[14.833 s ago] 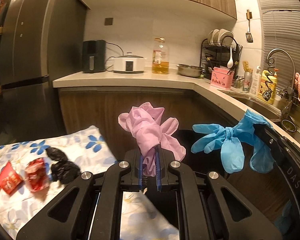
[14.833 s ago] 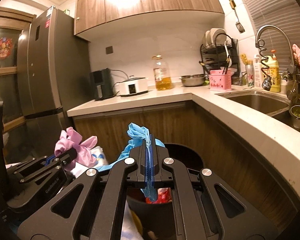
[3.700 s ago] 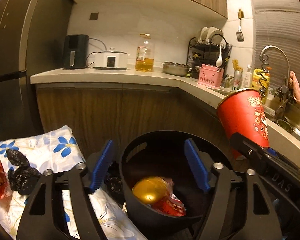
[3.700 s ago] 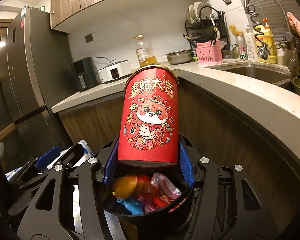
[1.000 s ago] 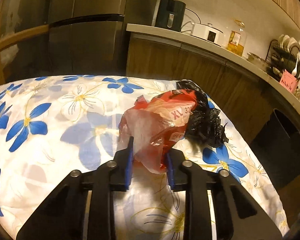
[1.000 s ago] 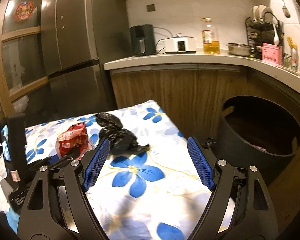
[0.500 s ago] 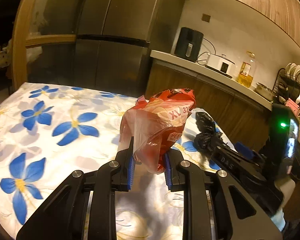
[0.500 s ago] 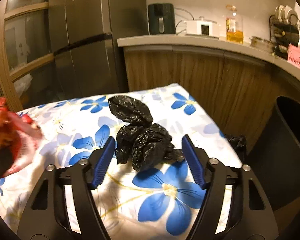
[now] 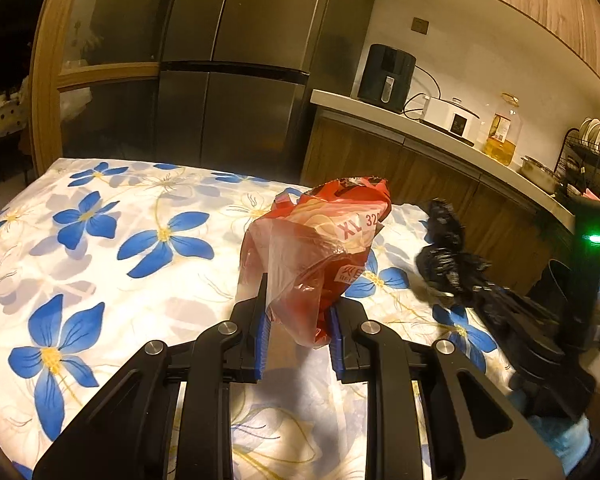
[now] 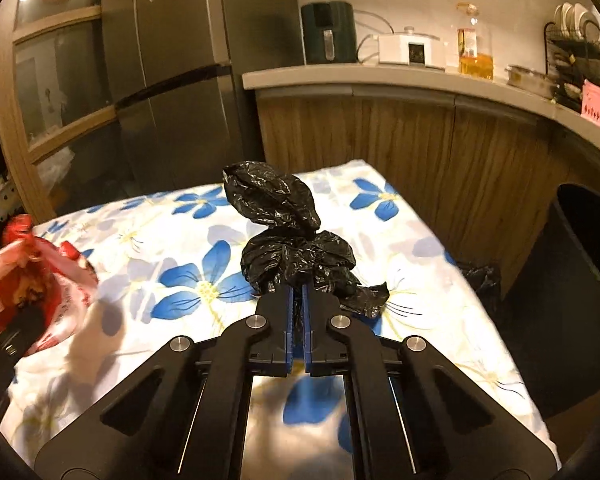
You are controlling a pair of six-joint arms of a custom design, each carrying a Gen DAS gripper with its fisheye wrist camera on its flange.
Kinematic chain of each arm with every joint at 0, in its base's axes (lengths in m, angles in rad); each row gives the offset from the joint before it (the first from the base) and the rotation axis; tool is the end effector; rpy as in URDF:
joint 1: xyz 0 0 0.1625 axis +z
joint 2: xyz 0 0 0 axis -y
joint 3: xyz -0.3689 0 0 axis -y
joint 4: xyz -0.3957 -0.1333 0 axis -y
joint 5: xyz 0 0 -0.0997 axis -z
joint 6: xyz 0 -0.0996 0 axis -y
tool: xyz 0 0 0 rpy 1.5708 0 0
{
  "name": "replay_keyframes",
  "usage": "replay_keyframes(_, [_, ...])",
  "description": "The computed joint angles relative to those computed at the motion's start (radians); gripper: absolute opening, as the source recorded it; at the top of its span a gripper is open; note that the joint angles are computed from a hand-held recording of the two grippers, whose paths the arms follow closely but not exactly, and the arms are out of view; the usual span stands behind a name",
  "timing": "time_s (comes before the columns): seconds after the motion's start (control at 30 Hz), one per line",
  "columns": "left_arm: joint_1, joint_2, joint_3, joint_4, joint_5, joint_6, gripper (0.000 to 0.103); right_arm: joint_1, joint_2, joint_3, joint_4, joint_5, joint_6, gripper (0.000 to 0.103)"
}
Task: Collect trash
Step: 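Lift and carry the red bag and black bag over the black bin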
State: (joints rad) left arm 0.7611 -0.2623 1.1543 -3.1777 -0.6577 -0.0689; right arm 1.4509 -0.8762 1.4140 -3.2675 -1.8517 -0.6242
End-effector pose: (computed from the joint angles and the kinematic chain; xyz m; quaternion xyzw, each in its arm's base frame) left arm -0.3750 -0.6501 -0.0304 0.1606 0.8397 -0.4599 0.2402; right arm 0.0208 -0.7112 0.2963 0.1325 -0.8214 0.4625 0.3062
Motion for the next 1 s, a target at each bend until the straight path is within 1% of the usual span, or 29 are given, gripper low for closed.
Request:
replay_keyframes(0.23, [-0.025, -0.029, 0.055, -0.014, 0.025, -0.016, 0.024, 0.003, -0.160, 0.202, -0.088, 0.067, -0.005, 0.004])
replay_keyframes(0.53, [-0.079, -0.055, 0.107, -0.025, 0.040, -0.030, 0.024, -0.007, -0.339, 0.399, -0.153, 0.123, -0.009, 0.004])
replay_keyframes(0.8, [-0.118, -0.029, 0.077, 0.013, 0.032, -0.032, 0.024, -0.035, -0.434, 0.475, -0.186, 0.149, -0.009, 0.004])
replay_keyframes(1.0, [-0.141, 0.025, -0.006, 0.052, -0.005, 0.007, 0.024, -0.071, -0.485, 0.491, -0.195, 0.157, 0.008, 0.004])
